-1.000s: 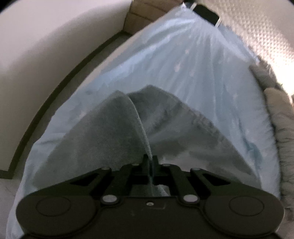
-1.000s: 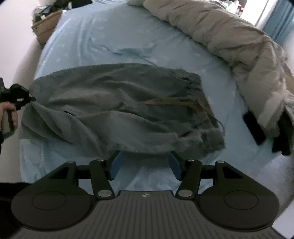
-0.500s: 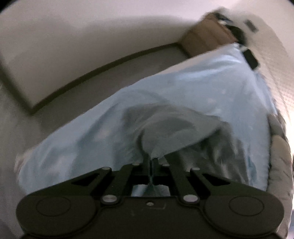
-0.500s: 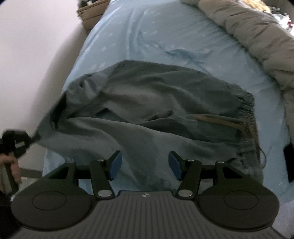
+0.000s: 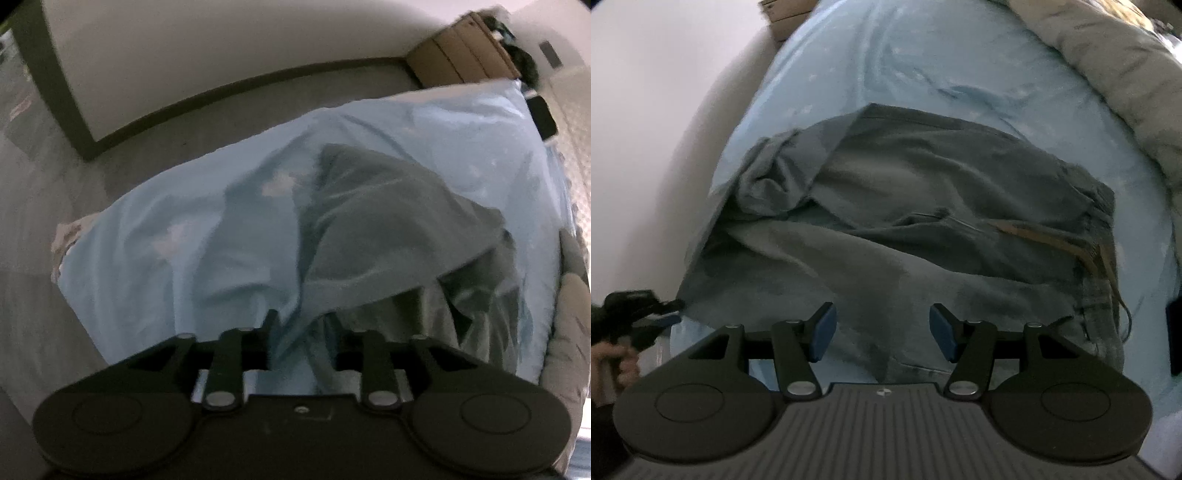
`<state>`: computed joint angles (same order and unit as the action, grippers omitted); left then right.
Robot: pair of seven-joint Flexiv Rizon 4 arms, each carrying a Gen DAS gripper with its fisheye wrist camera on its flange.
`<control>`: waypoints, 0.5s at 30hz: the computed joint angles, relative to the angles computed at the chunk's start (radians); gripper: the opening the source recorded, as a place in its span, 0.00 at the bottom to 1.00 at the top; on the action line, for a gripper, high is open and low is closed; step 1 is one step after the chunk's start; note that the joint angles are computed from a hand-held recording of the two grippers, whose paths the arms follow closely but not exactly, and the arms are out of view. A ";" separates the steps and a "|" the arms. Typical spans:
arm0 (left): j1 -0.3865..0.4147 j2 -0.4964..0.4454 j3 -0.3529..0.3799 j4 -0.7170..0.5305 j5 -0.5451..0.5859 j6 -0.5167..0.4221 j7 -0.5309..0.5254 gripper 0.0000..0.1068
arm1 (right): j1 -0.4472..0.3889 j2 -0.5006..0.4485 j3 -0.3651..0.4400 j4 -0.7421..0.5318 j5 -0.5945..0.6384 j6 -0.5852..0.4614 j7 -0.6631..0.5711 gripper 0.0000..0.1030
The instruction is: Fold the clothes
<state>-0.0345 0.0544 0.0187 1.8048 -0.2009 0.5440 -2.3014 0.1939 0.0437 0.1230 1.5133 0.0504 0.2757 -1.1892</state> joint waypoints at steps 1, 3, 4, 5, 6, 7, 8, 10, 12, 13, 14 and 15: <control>0.000 -0.004 -0.004 -0.023 0.010 -0.015 0.015 0.39 | -0.003 0.005 0.001 0.009 -0.006 0.007 0.020 0.57; -0.002 -0.014 -0.015 -0.073 0.034 -0.044 0.051 0.43 | -0.009 0.018 0.001 0.030 -0.018 0.019 0.061 0.57; -0.005 -0.018 -0.020 -0.096 0.045 -0.053 0.075 0.45 | -0.012 0.024 0.001 0.041 -0.022 0.026 0.080 0.57; -0.008 -0.030 -0.026 -0.123 0.058 -0.057 0.104 0.46 | -0.015 0.031 0.001 0.052 -0.025 0.029 0.101 0.57; -0.012 -0.045 -0.032 -0.151 0.072 -0.060 0.136 0.49 | -0.019 0.037 0.000 0.062 -0.028 0.033 0.121 0.57; -0.016 -0.061 -0.037 -0.180 0.086 -0.063 0.168 0.52 | -0.021 0.043 0.001 0.072 -0.032 0.035 0.138 0.57; -0.020 -0.083 -0.042 -0.207 0.092 -0.059 0.203 0.53 | -0.023 0.049 0.001 0.081 -0.035 0.037 0.154 0.57; -0.029 -0.134 -0.052 -0.262 0.096 -0.052 0.280 0.54 | -0.025 0.060 0.002 0.096 -0.044 0.035 0.187 0.57; -0.040 -0.198 -0.062 -0.327 0.106 -0.050 0.348 0.54 | -0.027 0.072 0.004 0.110 -0.057 0.031 0.220 0.57; -0.046 -0.232 -0.064 -0.362 0.118 -0.059 0.368 0.54 | -0.028 0.078 0.006 0.117 -0.067 0.029 0.235 0.57; -0.052 -0.269 -0.065 -0.393 0.119 -0.061 0.387 0.53 | -0.028 0.085 0.008 0.125 -0.078 0.027 0.247 0.57; -0.056 -0.307 -0.067 -0.424 0.116 -0.061 0.407 0.53 | -0.029 0.091 0.010 0.132 -0.089 0.024 0.259 0.57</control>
<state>-0.0905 -0.2524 -0.0483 1.3810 -0.0846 0.4830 -1.8943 0.1653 0.1345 0.1331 1.6456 -0.0383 0.2997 -0.9299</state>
